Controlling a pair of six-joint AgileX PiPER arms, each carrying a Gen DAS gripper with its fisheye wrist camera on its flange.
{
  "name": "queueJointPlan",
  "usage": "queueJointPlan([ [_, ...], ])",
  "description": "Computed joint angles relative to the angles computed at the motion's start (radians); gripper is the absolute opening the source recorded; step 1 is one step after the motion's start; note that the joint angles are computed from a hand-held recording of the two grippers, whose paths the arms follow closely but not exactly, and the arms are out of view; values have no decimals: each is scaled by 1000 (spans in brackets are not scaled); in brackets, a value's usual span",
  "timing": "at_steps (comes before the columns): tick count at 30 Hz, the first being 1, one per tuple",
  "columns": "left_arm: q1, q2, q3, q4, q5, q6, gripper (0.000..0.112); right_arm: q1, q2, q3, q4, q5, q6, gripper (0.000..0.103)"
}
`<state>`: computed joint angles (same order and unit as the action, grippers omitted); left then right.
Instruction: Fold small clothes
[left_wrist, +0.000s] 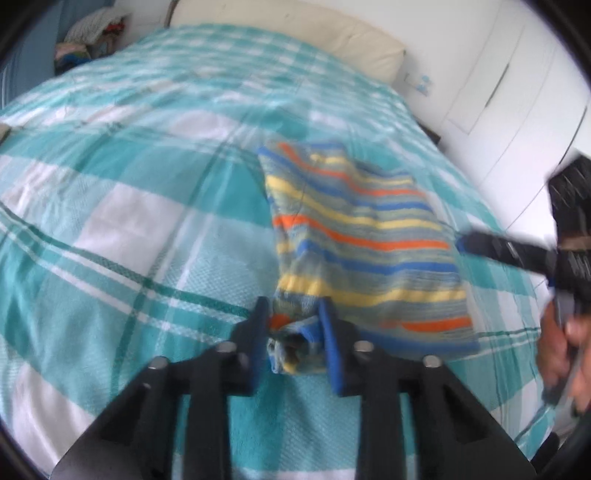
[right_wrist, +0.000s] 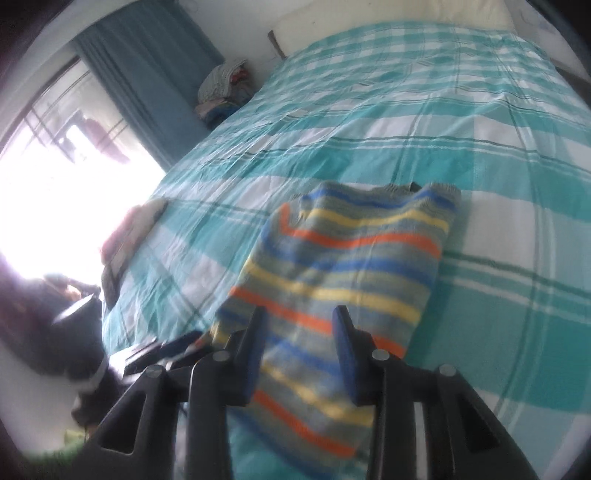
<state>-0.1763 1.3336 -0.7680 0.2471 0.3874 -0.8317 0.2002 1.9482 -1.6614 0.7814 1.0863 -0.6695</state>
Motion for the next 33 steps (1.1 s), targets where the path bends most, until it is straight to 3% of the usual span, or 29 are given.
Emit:
queueJointPlan([
  [3, 25, 77, -33, -32, 16, 86, 30, 51, -17, 165, -136, -97, 9, 35],
  [5, 29, 64, -37, -78, 46, 127, 37, 51, -56, 260, -115, -185, -19, 31],
  [8, 39, -23, -29, -102, 113, 142, 72, 45, -115, 307, -96, -220, -7, 33],
  [11, 88, -86, -28, -176, 117, 262, 84, 67, -189, 334, -137, -283, -26, 38],
  [16, 159, 45, -179, -235, 139, 398, 85, 94, -196, 278, -190, -316, 23, 39],
  [20, 172, 266, -335, -189, 194, 379, 85, 129, -98, 221, -242, -326, 118, 52],
  [22, 180, 336, -370, -196, 216, 394, 86, 139, -52, 214, -277, -326, 150, 52],
  [25, 187, 308, -361, -219, 213, 448, 85, 135, -76, 224, -272, -324, 127, 53],
  [27, 217, 244, -324, -325, 183, 585, 85, 97, -100, 215, -214, -285, 76, 61],
  [29, 272, 197, -301, -501, 168, 782, 90, 55, -120, 211, -169, -294, 56, 81],
  [31, 319, 200, -311, -639, 178, 924, 93, 9, -97, 157, -133, -282, 71, 88],
  [33, 343, 265, -368, -726, 226, 1013, 94, -31, -22, 53, -102, -235, 113, 88],
])
